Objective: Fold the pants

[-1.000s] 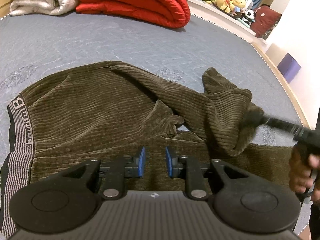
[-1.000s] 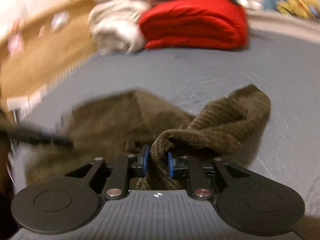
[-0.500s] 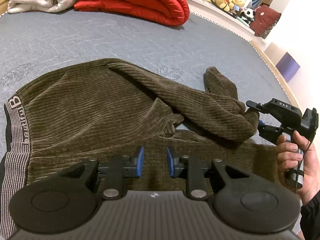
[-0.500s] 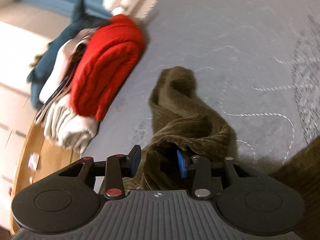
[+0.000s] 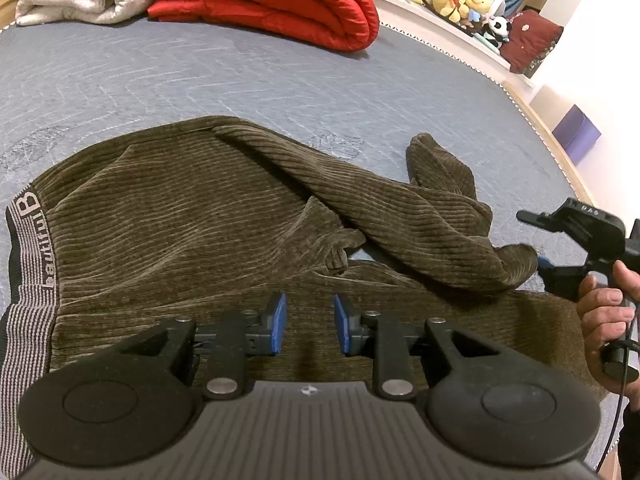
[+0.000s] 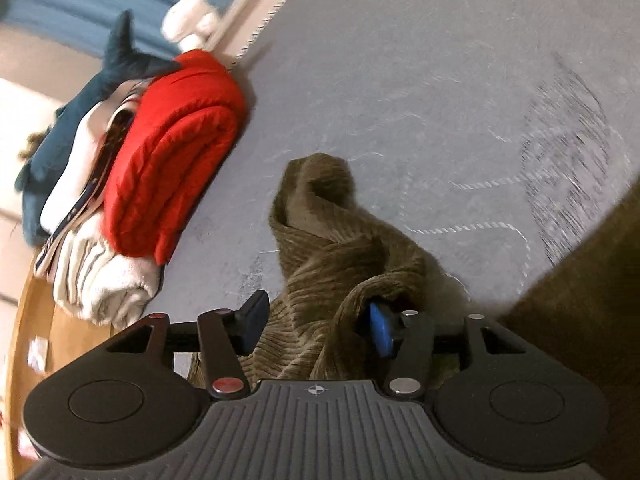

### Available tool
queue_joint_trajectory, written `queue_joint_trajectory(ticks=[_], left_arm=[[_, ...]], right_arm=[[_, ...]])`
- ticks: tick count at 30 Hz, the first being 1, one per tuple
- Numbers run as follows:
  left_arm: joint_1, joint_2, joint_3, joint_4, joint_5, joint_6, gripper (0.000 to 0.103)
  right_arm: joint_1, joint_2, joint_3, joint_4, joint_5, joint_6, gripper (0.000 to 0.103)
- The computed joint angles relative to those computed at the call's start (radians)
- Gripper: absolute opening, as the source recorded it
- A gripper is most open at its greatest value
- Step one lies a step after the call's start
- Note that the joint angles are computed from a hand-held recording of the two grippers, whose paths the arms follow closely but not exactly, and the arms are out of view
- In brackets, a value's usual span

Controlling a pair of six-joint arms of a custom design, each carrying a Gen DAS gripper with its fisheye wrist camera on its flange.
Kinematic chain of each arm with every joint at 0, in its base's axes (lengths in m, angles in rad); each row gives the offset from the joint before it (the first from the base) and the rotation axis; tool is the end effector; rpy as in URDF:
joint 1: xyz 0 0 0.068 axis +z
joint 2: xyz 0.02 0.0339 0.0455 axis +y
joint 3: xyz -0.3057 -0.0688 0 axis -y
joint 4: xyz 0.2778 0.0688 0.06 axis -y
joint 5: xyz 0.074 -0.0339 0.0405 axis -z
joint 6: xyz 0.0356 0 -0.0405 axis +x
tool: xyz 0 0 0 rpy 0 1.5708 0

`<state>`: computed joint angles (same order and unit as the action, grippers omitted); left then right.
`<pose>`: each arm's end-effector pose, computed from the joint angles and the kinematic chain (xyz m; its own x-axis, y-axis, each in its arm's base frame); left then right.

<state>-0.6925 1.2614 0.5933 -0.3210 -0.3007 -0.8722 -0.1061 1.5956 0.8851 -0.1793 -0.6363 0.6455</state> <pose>0.1926 -0.1461 0.1894 -0.7846 -0.2994 -0.5429 -0.1808 0.9481 -0.2616 0.3422 -0.0152 0.2037 -0.7897 0.5707 -0.2252 0.2357 0.6210 0.7475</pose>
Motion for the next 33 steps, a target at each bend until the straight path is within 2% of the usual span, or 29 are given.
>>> queue_joint_trajectory(ticks=[5,10,13,15,16,20,22,23,24,25,26,27,28,30,32,33], left_arm=[[-0.003,0.000,-0.001,-0.004,-0.005,-0.003,0.033],[-0.008,0.008,-0.002,0.002,-0.003,0.000,0.033],[-0.007,0.011,-0.003,0.004,-0.005,0.002,0.033],[-0.006,0.011,-0.003,0.004,-0.005,-0.001,0.033],[-0.006,0.011,-0.002,0.004,-0.006,-0.002,0.033],[-0.007,0.010,-0.005,0.007,-0.016,-0.006,0.033],[0.000,0.005,-0.007,0.006,-0.021,-0.012,0.033],[0.003,0.000,-0.007,0.002,-0.023,-0.015,0.033],[0.008,-0.005,-0.008,0.001,-0.022,-0.017,0.033],[0.013,-0.009,-0.009,0.001,-0.023,-0.020,0.033],[0.017,-0.012,-0.009,-0.001,-0.022,-0.022,0.033],[0.022,-0.014,-0.010,-0.002,-0.020,-0.022,0.033],[0.025,-0.016,-0.011,-0.004,-0.019,-0.022,0.033],[0.028,-0.020,-0.013,-0.007,-0.017,-0.022,0.033],[0.030,-0.029,-0.015,-0.012,-0.016,-0.023,0.033],[0.031,-0.034,-0.016,-0.014,-0.015,-0.023,0.033]], right_arm=[[-0.034,0.081,0.011,0.001,-0.007,0.059,0.055],[-0.042,0.165,0.016,0.067,-0.026,0.115,0.055],[-0.023,0.156,0.029,0.042,0.001,0.076,0.057],[-0.003,0.136,0.037,0.010,0.058,0.036,0.042],[0.006,0.122,0.037,0.001,0.093,0.019,0.018],[0.046,-0.005,-0.001,0.035,0.215,-0.005,0.013],[0.112,-0.127,-0.039,0.104,0.275,-0.121,0.013],[0.148,-0.185,-0.066,0.155,0.261,-0.210,0.013],[0.176,-0.229,-0.084,0.190,0.202,-0.315,0.013],[0.196,-0.256,-0.089,0.193,0.068,-0.438,0.012],[0.205,-0.259,-0.076,0.148,-0.050,-0.522,0.012],[0.223,-0.242,-0.050,0.051,-0.164,-0.627,0.012],[0.245,-0.207,-0.017,-0.070,-0.230,-0.735,0.012],[0.296,-0.122,0.055,-0.314,-0.225,-0.946,0.012],[0.338,-0.066,0.074,-0.416,-0.137,-1.076,0.015],[0.347,-0.054,0.069,-0.416,-0.095,-1.089,0.018]])
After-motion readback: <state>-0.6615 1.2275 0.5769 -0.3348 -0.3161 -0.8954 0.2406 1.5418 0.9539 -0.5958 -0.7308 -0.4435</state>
